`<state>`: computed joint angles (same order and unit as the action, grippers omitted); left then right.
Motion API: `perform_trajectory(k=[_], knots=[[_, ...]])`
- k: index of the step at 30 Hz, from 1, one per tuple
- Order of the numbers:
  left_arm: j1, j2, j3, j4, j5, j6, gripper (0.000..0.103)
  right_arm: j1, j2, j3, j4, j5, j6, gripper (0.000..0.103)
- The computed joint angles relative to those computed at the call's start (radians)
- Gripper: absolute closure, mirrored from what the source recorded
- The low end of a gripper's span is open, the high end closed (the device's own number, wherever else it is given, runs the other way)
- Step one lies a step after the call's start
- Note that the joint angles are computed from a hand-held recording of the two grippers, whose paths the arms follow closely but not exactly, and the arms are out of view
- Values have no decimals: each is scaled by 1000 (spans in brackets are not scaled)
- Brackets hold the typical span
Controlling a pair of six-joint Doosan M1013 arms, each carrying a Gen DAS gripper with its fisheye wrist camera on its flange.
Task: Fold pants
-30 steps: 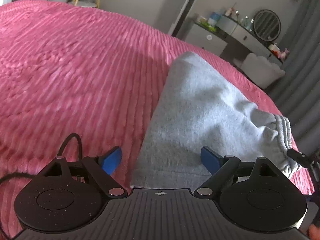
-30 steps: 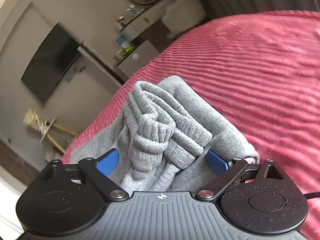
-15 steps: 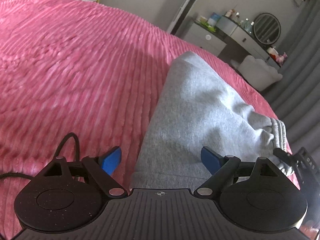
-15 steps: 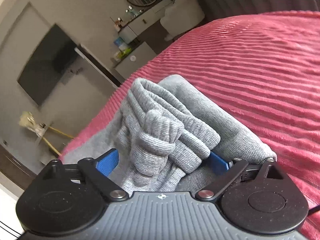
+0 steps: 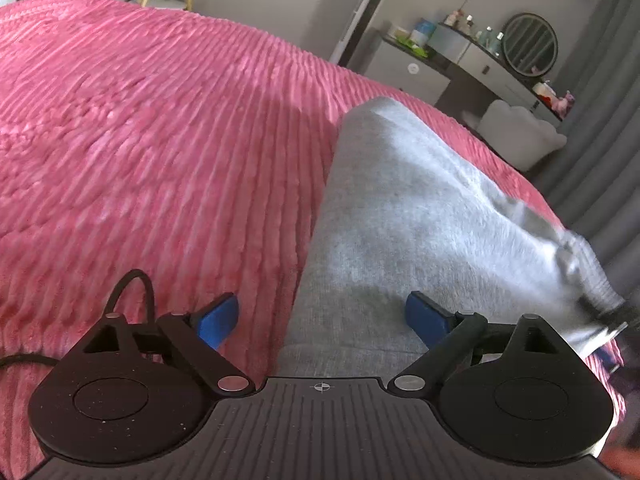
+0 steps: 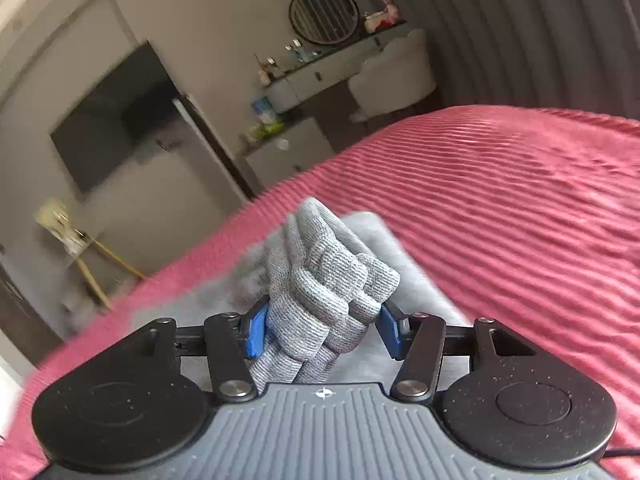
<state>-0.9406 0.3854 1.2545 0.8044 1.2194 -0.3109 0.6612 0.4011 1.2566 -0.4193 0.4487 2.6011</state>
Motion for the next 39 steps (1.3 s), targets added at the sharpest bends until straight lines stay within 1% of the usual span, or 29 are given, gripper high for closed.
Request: perform_trajectory(k=[1,2,3,4,5,6,8,9,11,14,16,19,23,25,27,29,30,33,36,39], knots=[[1,0,0,-4,-4,4,8,3,17,-25,15,75,-56,40],[2,0,0,-7,-6,12,8,0,33,-46,64,139,-135,38],[2,2,-3,-6,-1,19,8,-3,33,-44,90,150,-161,36],[1,4,-6,-6,7,27,8,-4,22,-29,83,119,-135,33],[1,4,-7,-5,10,35,8,-7,15,-27,82,107,-112,21],[2,5,-10,-6,11,44,8,-6,11,-30,61,111,-85,14],[3,6,-15,-10,9,60,8,2,1,-23,-67,115,15,12],[4,8,-18,-12,8,73,8,3,-5,-19,-107,122,36,6],[3,13,-31,-15,22,99,8,1,-12,-18,-126,146,40,6],[3,20,-51,-31,37,153,8,-2,-34,4,-148,156,57,6],[-1,25,-66,-31,55,192,8,-3,-45,13,-139,165,28,6],[-5,33,-87,-42,75,226,8,-19,-43,-12,0,194,-149,6],[-4,27,-100,-71,66,243,8,-20,-46,-23,48,200,-256,6],[-5,24,-109,-76,68,290,8,-31,-47,-30,129,188,-342,6],[-5,31,-133,-72,97,358,8,-43,-41,-45,204,193,-412,6],[-5,36,-152,-53,120,410,8,-61,-33,-58,308,198,-491,6],[-2,38,-160,-48,126,435,8,-73,-30,-59,382,190,-544,6],[10,40,-175,-34,128,484,8,-103,-18,-66,553,194,-682,6],[23,56,-197,-17,145,534,8,-126,0,-81,649,210,-785,6],[40,73,-217,-29,148,575,8,-149,25,-110,733,252,-836,6]])
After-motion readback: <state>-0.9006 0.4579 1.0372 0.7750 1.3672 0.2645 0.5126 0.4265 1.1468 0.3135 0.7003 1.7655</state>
